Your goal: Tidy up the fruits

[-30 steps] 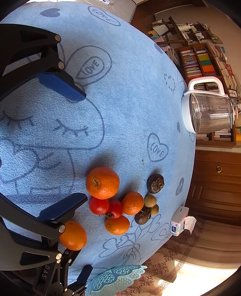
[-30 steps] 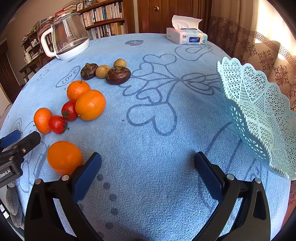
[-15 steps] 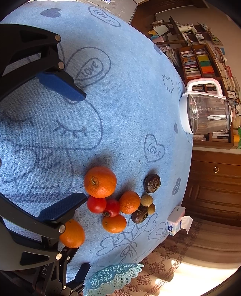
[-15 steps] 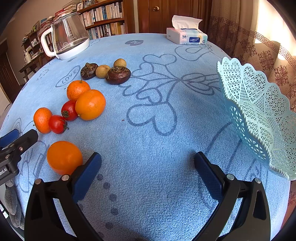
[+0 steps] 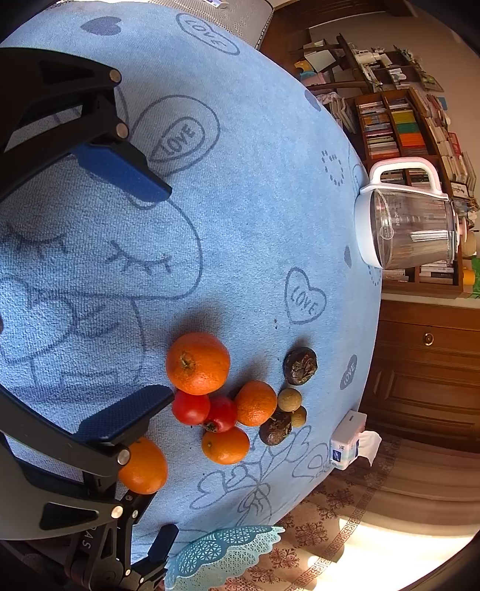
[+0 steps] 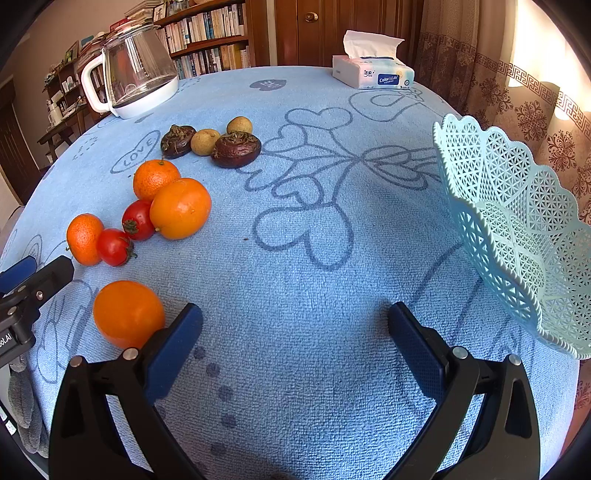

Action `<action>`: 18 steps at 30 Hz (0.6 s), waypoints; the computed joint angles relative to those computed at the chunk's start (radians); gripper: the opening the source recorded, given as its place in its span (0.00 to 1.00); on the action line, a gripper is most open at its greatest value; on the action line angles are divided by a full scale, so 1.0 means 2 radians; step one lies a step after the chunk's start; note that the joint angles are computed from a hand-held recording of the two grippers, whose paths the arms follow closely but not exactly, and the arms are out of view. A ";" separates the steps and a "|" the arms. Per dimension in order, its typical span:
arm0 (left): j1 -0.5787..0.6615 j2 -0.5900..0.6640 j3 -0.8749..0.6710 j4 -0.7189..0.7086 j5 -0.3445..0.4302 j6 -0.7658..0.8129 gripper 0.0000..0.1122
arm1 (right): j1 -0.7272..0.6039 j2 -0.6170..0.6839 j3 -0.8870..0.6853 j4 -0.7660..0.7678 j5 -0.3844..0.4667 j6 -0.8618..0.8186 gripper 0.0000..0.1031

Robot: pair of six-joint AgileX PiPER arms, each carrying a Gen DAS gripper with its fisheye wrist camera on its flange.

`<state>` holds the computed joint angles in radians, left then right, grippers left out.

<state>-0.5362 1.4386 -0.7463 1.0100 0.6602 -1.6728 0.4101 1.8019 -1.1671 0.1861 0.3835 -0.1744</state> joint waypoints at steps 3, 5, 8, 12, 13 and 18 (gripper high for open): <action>0.000 -0.001 0.001 0.001 0.001 -0.002 0.88 | 0.000 0.000 0.000 -0.001 0.000 0.001 0.98; -0.001 -0.002 0.001 0.003 0.002 -0.004 0.88 | -0.001 0.000 0.000 0.001 0.000 -0.001 0.98; -0.003 -0.004 0.003 0.008 0.002 -0.010 0.88 | 0.000 0.000 0.000 0.001 0.000 -0.001 0.98; -0.005 -0.006 0.005 0.015 0.004 -0.018 0.88 | 0.001 0.001 -0.001 -0.009 0.000 0.007 0.98; -0.005 -0.007 0.005 0.016 0.004 -0.020 0.88 | 0.002 0.000 0.000 -0.012 0.000 0.009 0.98; -0.006 -0.017 0.012 0.026 0.002 -0.033 0.88 | -0.008 -0.016 0.014 0.049 -0.009 -0.050 0.98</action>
